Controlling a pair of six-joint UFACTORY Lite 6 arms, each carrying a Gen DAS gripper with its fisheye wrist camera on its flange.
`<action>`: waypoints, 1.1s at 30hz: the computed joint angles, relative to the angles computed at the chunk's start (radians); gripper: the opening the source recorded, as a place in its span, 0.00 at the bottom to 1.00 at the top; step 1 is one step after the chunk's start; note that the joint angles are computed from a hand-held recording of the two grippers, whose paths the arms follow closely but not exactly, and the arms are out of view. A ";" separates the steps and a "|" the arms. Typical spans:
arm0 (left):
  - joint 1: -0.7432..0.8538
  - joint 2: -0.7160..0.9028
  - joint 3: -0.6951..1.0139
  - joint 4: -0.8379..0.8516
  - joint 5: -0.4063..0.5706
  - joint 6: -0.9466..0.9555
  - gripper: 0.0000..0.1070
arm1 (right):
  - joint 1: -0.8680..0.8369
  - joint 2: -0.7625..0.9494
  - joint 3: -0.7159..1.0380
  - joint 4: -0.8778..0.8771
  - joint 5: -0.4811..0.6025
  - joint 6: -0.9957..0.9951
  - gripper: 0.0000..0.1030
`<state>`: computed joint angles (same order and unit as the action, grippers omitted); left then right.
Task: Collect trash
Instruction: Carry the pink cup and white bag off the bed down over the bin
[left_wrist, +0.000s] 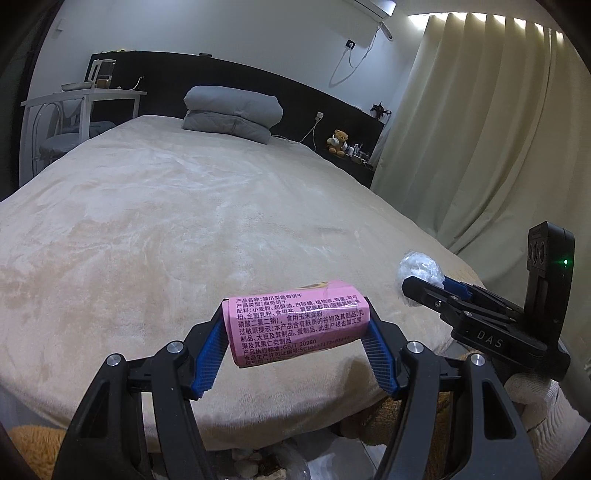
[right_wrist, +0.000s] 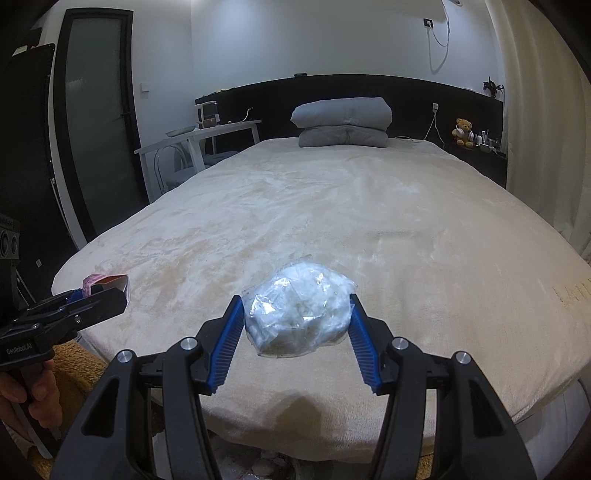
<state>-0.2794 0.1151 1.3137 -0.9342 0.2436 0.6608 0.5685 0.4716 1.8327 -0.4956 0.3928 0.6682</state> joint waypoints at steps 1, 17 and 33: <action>-0.004 -0.024 -0.028 -0.012 -0.006 0.011 0.61 | 0.004 -0.018 -0.026 -0.018 -0.005 0.022 0.54; -0.078 -0.351 -0.395 0.022 -0.088 -0.052 0.61 | 0.159 -0.278 -0.423 -0.411 -0.009 0.476 0.54; -0.098 -0.342 -0.479 0.125 -0.061 -0.188 0.61 | 0.194 -0.292 -0.519 -0.314 -0.017 0.441 0.54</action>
<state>-0.3773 -0.2273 0.8349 -0.8096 0.1830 0.4730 0.7625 0.1794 1.3136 -0.8101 0.3757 1.1097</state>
